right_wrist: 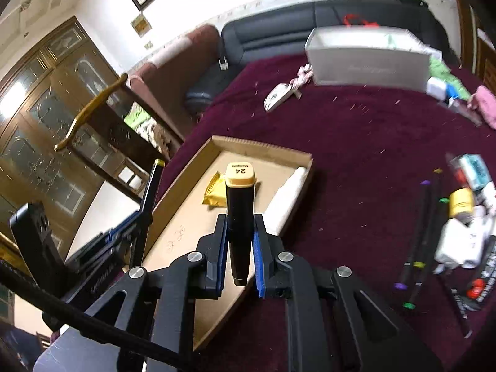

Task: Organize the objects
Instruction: 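Carry the held markers to the cardboard tray and release them with both tools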

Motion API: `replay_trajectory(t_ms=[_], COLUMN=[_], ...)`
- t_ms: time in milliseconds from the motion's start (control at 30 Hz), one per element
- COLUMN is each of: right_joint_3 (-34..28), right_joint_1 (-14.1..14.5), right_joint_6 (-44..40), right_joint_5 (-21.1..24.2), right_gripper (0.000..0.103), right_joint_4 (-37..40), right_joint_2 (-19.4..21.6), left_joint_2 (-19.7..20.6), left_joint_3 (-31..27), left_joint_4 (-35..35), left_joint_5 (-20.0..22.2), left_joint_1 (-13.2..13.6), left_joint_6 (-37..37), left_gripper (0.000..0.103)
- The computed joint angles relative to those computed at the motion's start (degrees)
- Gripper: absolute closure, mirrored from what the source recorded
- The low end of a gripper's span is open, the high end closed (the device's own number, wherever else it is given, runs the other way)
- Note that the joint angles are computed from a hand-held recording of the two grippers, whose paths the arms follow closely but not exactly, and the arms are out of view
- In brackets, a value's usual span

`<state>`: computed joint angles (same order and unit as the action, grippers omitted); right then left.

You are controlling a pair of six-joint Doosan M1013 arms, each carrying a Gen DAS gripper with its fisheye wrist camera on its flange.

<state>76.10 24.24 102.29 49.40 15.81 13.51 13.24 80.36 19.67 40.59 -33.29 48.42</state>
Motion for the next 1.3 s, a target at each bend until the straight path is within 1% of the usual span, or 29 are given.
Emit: replay_trajectory(t_ms=[100, 233, 300, 367, 400, 467, 633, 767, 800, 900, 933, 1033, 1167, 1233, 1300], right_joint_3=[-2.2, -5.0, -7.0, -8.6, -9.3, -10.6, -12.3, -12.7, -12.6, -11.5, -10.9, -8.8, -4.0, -1.3, 3.0], right_joint_1=[0.2, 0.4, 0.4, 0.6, 0.6, 0.6, 0.5, 0.5, 0.4, 0.1, -0.1, -0.7, -2.2, -3.0, -3.9], right_joint_6=[0.8, 3.0, 4.1, 5.5, 5.9, 6.7, 7.8, 8.4, 8.3, 9.5, 9.7, 10.2, 9.0, 7.7, 6.2], right_joint_5=[1.8, 3.1, 4.6, 5.8, 6.4, 7.5, 9.4, 10.1, 9.8, 7.9, 6.8, 4.3, 0.5, -0.8, -3.1], right_gripper=[0.09, 0.09, 0.09, 0.09, 0.09, 0.09, 0.09, 0.09, 0.088, 0.077, 0.077, 0.076, 0.076, 0.076, 0.076], right_joint_4=[0.2, -1.6, -2.3, -4.1, -4.4, -4.9, -5.8, -6.2, -5.9, -5.5, -5.0, -3.6, -0.2, 1.7, 3.5], right_joint_2=[2.7, 5.5, 7.2, 8.5, 9.1, 10.4, 12.2, 12.8, 12.7, 11.9, 11.4, 9.2, 5.0, 2.8, -0.6], left_joint_2=[2.0, 4.4, 5.6, 6.4, 7.0, 7.5, 8.0, 8.5, 8.6, 8.3, 8.2, 7.6, 6.4, 5.4, 3.9], left_joint_3=[-1.9, -4.2, -5.5, -6.4, -7.2, -7.8, -8.3, -8.8, -8.7, -8.2, -8.0, -7.1, -5.5, -4.2, -2.3], left_joint_4=[-2.5, -5.7, -8.4, -8.7, -9.4, -12.4, -13.9, -17.7, -18.8, -19.6, -19.4, -18.2, -18.3, -18.3, -19.7], left_joint_5=[1.5, 3.4, 4.4, 4.8, 5.9, 6.4, 7.3, 8.2, 8.2, 8.1, 8.2, 8.4, 8.6, 7.7, 4.9], left_joint_1=[1.2, 2.5, 3.2, 3.4, 3.5, 4.1, 4.6, 5.5, 5.8, 6.2, 6.2, 5.7, 4.4, 3.5, 2.9], left_joint_6=[2.6, 5.3, 7.2, 7.7, 8.3, 9.7, 10.5, 11.5, 11.6, 9.9, 9.2, 7.4, 7.6, 8.7, 10.8], left_gripper=[0.091, 0.091, 0.091, 0.091, 0.091, 0.091, 0.091, 0.091, 0.091, 0.088, 0.086, 0.086, 0.086, 0.086, 0.086])
